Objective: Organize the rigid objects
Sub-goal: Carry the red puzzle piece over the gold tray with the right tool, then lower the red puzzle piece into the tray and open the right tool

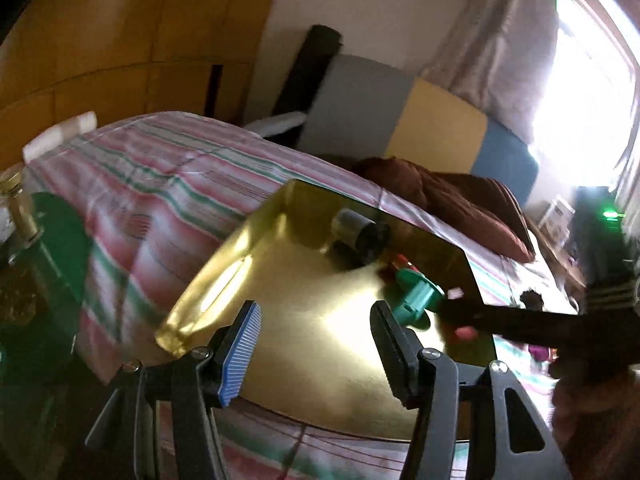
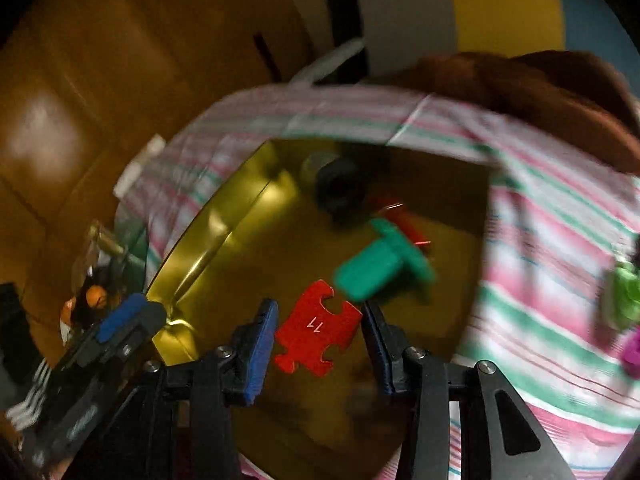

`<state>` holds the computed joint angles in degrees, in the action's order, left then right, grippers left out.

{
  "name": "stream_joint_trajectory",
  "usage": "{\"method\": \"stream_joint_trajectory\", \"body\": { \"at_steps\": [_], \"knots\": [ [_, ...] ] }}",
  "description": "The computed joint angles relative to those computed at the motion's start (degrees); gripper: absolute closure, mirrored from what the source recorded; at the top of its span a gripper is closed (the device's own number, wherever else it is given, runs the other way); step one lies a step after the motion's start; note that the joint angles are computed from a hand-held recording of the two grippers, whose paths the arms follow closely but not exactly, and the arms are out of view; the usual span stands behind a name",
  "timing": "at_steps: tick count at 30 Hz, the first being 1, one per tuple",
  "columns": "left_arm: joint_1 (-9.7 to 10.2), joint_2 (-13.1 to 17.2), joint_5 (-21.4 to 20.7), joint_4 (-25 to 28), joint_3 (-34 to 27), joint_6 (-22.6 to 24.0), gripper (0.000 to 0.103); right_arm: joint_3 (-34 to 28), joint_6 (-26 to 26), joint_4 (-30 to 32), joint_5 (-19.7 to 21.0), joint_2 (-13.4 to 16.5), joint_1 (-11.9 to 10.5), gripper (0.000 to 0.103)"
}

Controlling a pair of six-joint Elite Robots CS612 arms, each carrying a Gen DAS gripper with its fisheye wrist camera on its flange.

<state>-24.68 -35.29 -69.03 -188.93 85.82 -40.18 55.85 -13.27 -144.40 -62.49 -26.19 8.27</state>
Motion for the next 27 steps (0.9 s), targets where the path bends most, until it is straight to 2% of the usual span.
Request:
{"method": "stream_joint_trajectory", "body": {
  "at_steps": [3, 6, 9, 14, 15, 16, 17, 20, 27],
  "knots": [
    [0.25, -0.3, 0.4, 0.2, 0.6, -1.4, 0.045, -5.7, -0.7, 5.8, -1.1, 2.9, 1.6, 0.059],
    [0.54, -0.5, -0.2, 0.7, 0.9, -2.6, 0.045, -11.7, -1.0, 10.0, -4.7, 6.0, 2.9, 0.059],
    [0.66, -0.5, -1.0, 0.5, 1.1, -3.2, 0.045, -16.2, 0.2, 12.2, -6.1, 8.4, 3.5, 0.059],
    [0.58, -0.4, -1.2, 0.0, 0.9, -2.6, 0.045, -19.7, 3.9, 10.4, -6.0, 10.6, 3.7, 0.056],
    [0.56, -0.4, -1.3, 0.1, 0.9, -2.4, 0.045, -19.9, 4.7, 10.1, -4.8, 10.8, 3.5, 0.051],
    [0.53, -0.4, -1.3, 0.2, 0.9, -2.5, 0.045, -20.0, 5.5, 9.8, -3.9, 10.9, 3.3, 0.044],
    [0.53, -0.4, -1.3, 0.2, 0.9, -2.5, 0.045, -19.5, 6.6, 8.8, -3.4, 10.7, 3.2, 0.041],
    [0.48, -0.3, -1.5, 0.4, 0.8, -2.3, 0.045, -16.6, 7.8, 5.8, -2.5, 9.2, 2.8, 0.040],
    [0.18, 0.0, -2.3, 0.2, 0.5, -0.4, 0.045, -5.4, 4.3, -4.8, -3.0, 3.5, 1.9, 0.034]
  ]
}}
